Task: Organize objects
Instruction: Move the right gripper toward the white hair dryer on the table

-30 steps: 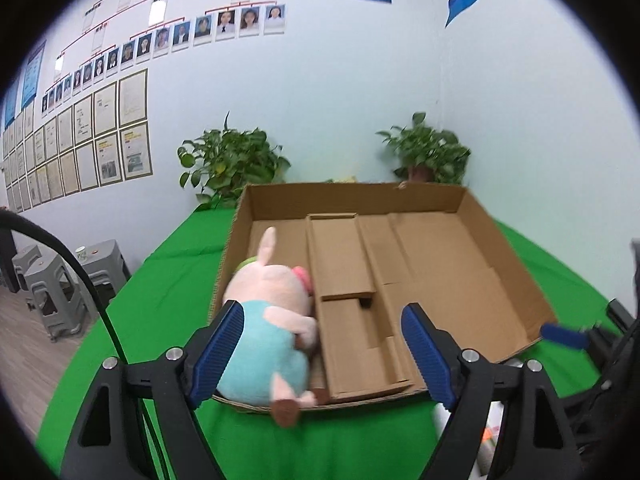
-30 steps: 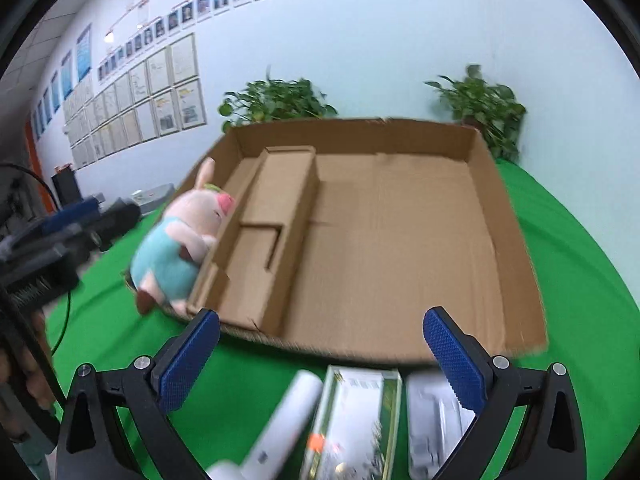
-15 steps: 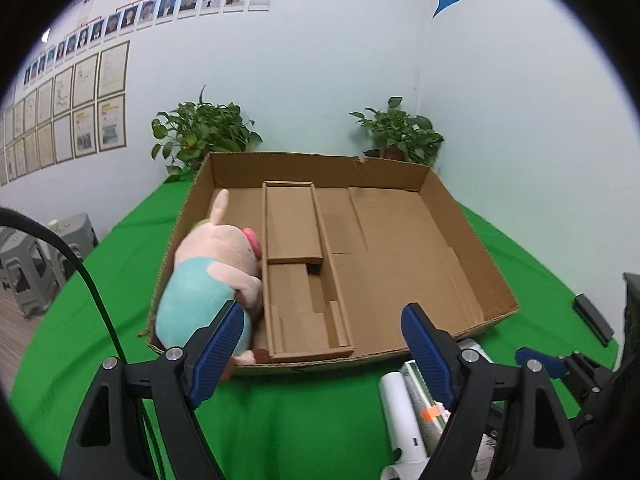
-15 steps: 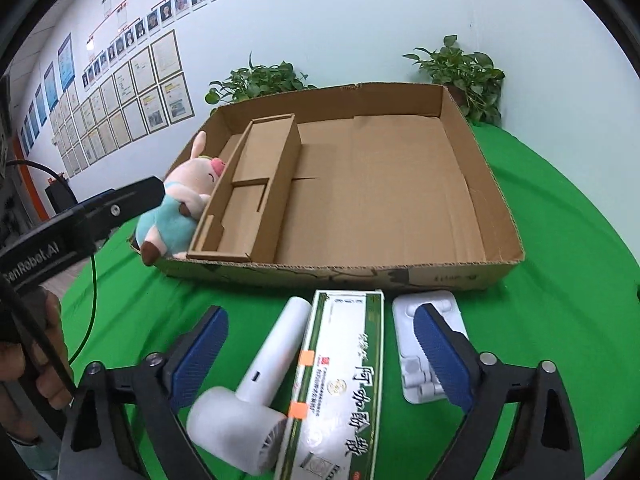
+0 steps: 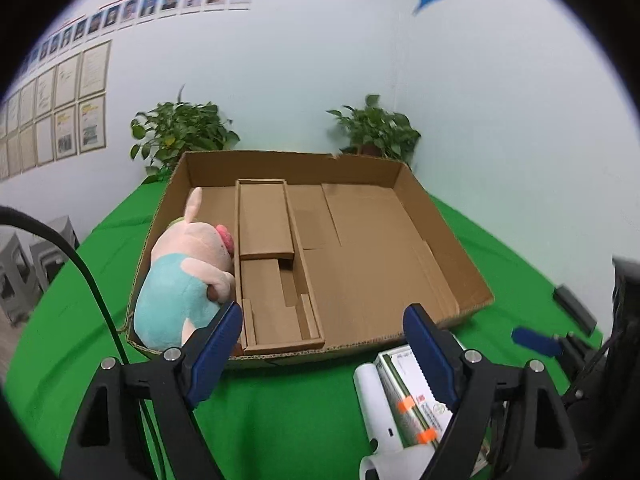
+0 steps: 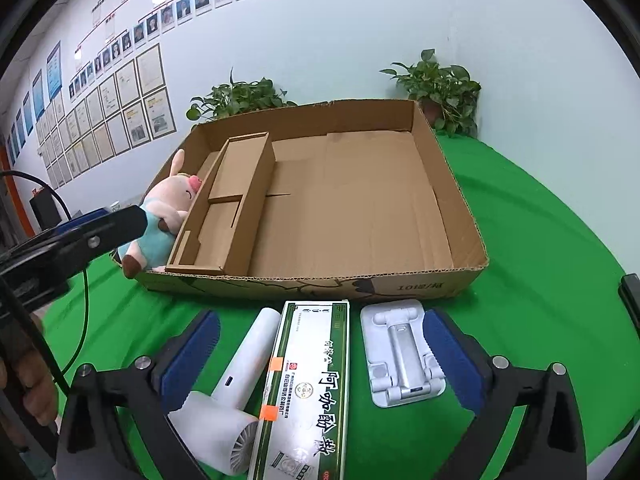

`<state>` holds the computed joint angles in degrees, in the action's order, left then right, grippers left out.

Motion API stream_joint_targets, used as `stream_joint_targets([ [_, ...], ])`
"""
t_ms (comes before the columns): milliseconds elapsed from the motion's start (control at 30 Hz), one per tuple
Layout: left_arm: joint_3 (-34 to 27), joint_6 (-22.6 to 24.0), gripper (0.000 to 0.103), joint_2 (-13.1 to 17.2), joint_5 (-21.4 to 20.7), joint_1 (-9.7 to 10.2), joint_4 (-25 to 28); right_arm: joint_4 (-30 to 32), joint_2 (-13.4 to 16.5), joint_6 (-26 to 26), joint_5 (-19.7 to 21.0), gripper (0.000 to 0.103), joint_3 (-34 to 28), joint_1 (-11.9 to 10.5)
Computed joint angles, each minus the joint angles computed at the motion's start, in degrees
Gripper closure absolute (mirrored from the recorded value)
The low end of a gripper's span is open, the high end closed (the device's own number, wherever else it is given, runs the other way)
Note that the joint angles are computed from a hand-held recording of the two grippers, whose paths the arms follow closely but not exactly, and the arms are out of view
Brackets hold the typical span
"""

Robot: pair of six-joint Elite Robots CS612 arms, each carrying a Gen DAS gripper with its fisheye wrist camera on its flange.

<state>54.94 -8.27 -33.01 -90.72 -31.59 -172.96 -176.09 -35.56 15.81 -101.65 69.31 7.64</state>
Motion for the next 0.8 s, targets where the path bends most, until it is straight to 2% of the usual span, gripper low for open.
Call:
stream_joint_targets([
  [67, -1.0, -0.8, 0.02, 0.3, -0.9, 0.28, 1.9, 0.4, 0.0, -0.3, 0.3, 0.001, -0.1, -0.1],
  [200, -1.4, -1.2, 0.02, 0.5, -1.7, 0.47, 1.7, 0.3, -0.2, -0.3, 0.6, 0.0, 0.3, -0.3],
  [333, -1.3, -0.6, 0.02, 0.5, -4.4, 0.75, 2.7, -1.4, -0.5, -0.1, 1.8, 0.0, 1.1, -0.5],
  [467, -1.6, -0.8, 0.02, 0.5, -6.5, 0.99, 8.1, -4.5, -0.8, -3.0, 5.4, 0.0, 2.8, -0.6],
  [500, -1.7, -0.6, 0.02, 0.5, -7.9, 1.15, 9.4, -5.4, -1.0, -4.4, 6.8, 0.0, 3.4, -0.6],
  [667, -3.5, 0.5, 0.02, 1.9, -17.0, 2.01, 15.1, -7.6, -1.4, -8.9, 20.6, 0.0, 7.1, -0.7],
  [800, -7.6, 0.7, 0.02, 4.3, -24.0, 2.58, 21.7, -4.8, -0.6, -8.6, 24.0, 0.001, 6.6, -0.2],
])
